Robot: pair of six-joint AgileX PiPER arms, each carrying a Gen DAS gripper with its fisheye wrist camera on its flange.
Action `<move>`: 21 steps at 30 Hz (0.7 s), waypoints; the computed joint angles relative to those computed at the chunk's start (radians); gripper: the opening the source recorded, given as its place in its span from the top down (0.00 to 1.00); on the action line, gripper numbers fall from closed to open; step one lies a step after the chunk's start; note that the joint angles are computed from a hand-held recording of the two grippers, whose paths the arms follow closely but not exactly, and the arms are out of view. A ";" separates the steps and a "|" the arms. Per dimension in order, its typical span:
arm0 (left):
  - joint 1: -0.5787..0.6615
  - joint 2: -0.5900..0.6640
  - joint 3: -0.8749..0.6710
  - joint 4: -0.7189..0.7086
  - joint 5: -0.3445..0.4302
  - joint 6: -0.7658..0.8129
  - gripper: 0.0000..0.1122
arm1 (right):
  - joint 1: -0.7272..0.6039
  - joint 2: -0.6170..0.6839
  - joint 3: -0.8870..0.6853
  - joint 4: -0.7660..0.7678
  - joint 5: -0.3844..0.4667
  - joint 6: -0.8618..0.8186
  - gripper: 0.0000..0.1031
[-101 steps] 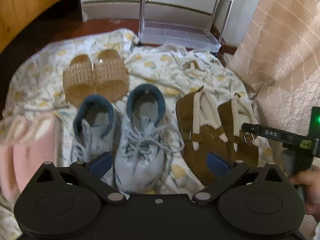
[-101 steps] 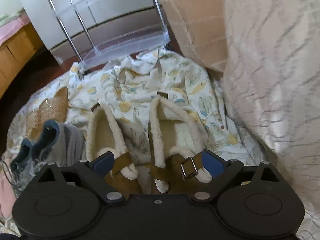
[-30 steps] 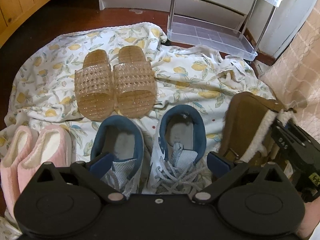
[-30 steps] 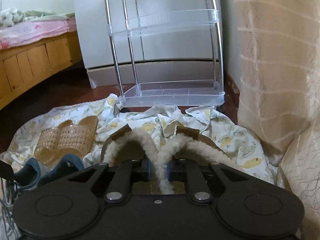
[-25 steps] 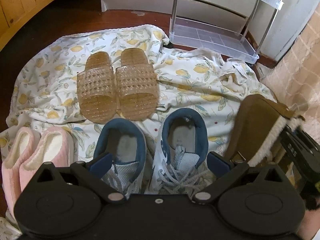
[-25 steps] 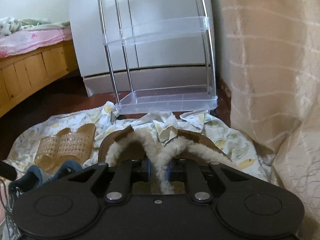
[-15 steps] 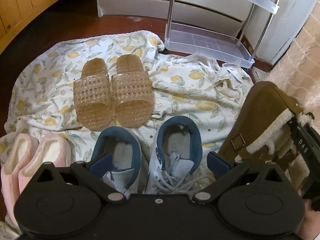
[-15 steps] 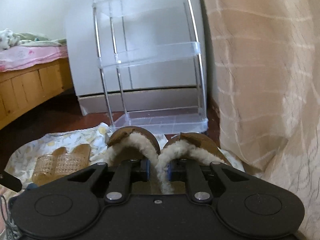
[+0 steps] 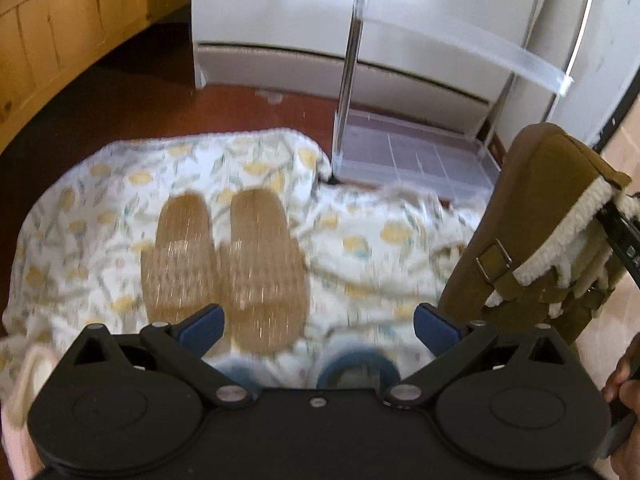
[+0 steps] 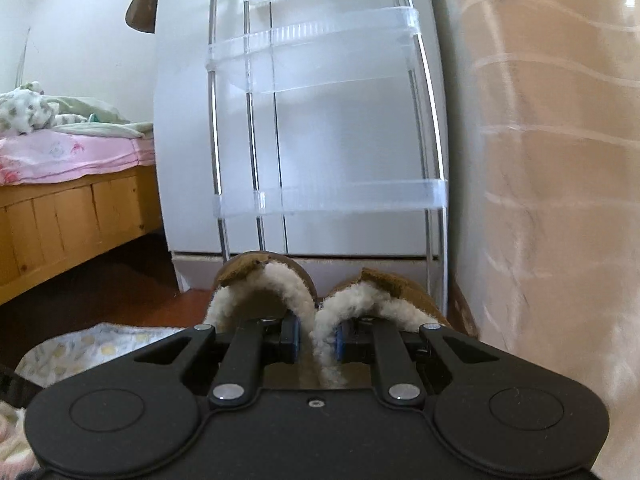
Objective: Organize scattered shoes
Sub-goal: 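Lift the brown slippers with the right gripper toward the clear shelf rack, then lower the brown slippers onto the rack's bottom shelf and open the right gripper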
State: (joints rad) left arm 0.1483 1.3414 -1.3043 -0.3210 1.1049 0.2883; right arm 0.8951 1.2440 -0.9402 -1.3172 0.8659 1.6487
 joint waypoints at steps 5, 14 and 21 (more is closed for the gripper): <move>-0.067 0.127 -0.096 0.025 -0.095 -0.059 0.09 | -0.246 0.149 -0.097 -0.020 -0.247 -0.039 0.82; -0.140 0.371 -0.300 0.077 -0.164 -0.159 0.09 | -0.434 0.386 -0.264 0.060 -0.398 -0.204 0.82; -0.170 0.465 -0.416 0.085 -0.149 -0.232 0.09 | -0.481 0.537 -0.460 0.132 -0.384 -0.325 0.82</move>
State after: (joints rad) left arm -0.0219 1.8067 -1.7203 -0.2365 0.9557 0.0568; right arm 0.4143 1.7810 -1.3999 -1.1851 0.4815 1.3240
